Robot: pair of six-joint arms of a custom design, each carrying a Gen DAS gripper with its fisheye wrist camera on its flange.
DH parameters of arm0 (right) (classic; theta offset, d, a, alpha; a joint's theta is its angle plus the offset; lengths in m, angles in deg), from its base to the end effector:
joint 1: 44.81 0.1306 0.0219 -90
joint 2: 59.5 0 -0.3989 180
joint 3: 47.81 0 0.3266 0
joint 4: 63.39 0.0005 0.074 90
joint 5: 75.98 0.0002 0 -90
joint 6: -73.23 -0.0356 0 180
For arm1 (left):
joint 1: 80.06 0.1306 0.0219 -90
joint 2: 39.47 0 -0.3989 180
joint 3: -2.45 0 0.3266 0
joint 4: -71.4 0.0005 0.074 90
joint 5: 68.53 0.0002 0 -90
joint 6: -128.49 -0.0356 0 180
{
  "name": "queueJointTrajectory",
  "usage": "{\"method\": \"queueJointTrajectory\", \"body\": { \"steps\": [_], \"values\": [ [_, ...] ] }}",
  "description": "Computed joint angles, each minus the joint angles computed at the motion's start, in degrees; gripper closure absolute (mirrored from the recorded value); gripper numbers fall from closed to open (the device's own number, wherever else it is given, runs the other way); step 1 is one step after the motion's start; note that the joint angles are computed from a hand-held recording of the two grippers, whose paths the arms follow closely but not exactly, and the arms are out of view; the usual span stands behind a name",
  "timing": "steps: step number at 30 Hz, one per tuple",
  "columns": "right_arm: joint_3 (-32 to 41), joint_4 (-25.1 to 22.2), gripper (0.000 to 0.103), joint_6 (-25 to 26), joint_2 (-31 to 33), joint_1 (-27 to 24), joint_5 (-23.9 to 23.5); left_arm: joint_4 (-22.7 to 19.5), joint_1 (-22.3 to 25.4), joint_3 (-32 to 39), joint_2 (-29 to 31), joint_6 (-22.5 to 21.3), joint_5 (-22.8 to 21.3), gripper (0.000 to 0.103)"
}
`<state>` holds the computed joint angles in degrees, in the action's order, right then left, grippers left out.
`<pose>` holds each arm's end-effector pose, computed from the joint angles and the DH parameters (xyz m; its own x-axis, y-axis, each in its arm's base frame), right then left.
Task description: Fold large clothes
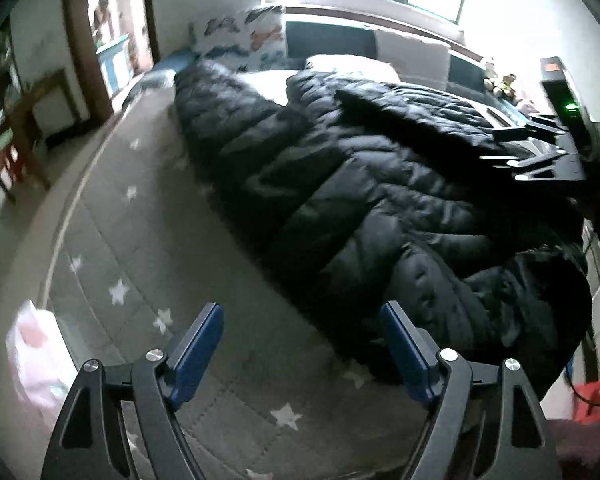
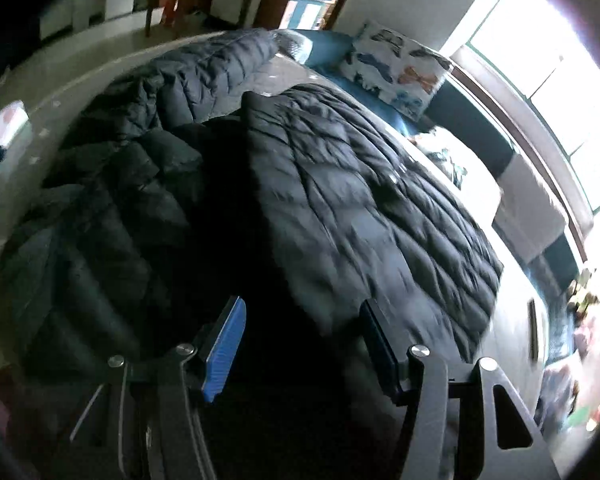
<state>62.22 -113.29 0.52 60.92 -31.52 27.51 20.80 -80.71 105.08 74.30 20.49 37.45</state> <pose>0.5848 0.1291 0.3212 -0.7741 -0.4798 -0.4130 -0.3572 0.8696 -0.3408 0.5540 -0.0166 0.3371 -0.7940 0.3061 -0.5252 0.4065 0.9098 -0.0843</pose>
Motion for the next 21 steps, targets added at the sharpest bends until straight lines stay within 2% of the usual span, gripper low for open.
{"method": "queueJointTrajectory", "body": {
  "steps": [4, 6, 8, 10, 16, 18, 21],
  "values": [
    [6.2, -1.0, 0.039, 1.7, 6.6, 1.1, 6.0, 0.7, 0.0, 0.3, 1.3, 1.8, -1.4, 0.017],
    [6.2, 1.2, 0.054, 3.8, 7.3, 0.7, 9.4, 1.0, 0.1, 0.4, 1.5, 2.3, -1.9, 0.017],
    [6.2, 0.6, 0.075, 3.1, 6.2, -0.4, 7.5, 1.1, 0.1, 0.9, 1.7, 2.7, -2.1, 0.017],
    [6.3, 0.0, 0.086, 0.6, 4.4, -1.8, 5.9, 1.2, 0.0, 1.3, 1.9, 3.1, -2.3, 0.017],
    [2.1, 6.4, 0.088, -4.4, -5.9, -10.1, 7.1, 0.6, -1.7, 2.9, 2.7, 4.0, -2.8, 0.017],
    [1.6, 6.7, 0.088, -6.2, -8.7, -13.3, 9.2, 0.6, -2.5, 3.2, 2.9, 4.0, -3.4, 0.017],
    [1.5, 5.8, 0.088, -9.8, -11.5, -19.3, 9.7, -0.1, -3.6, 4.3, 3.4, 4.6, -3.8, 0.017]
  ]
}}
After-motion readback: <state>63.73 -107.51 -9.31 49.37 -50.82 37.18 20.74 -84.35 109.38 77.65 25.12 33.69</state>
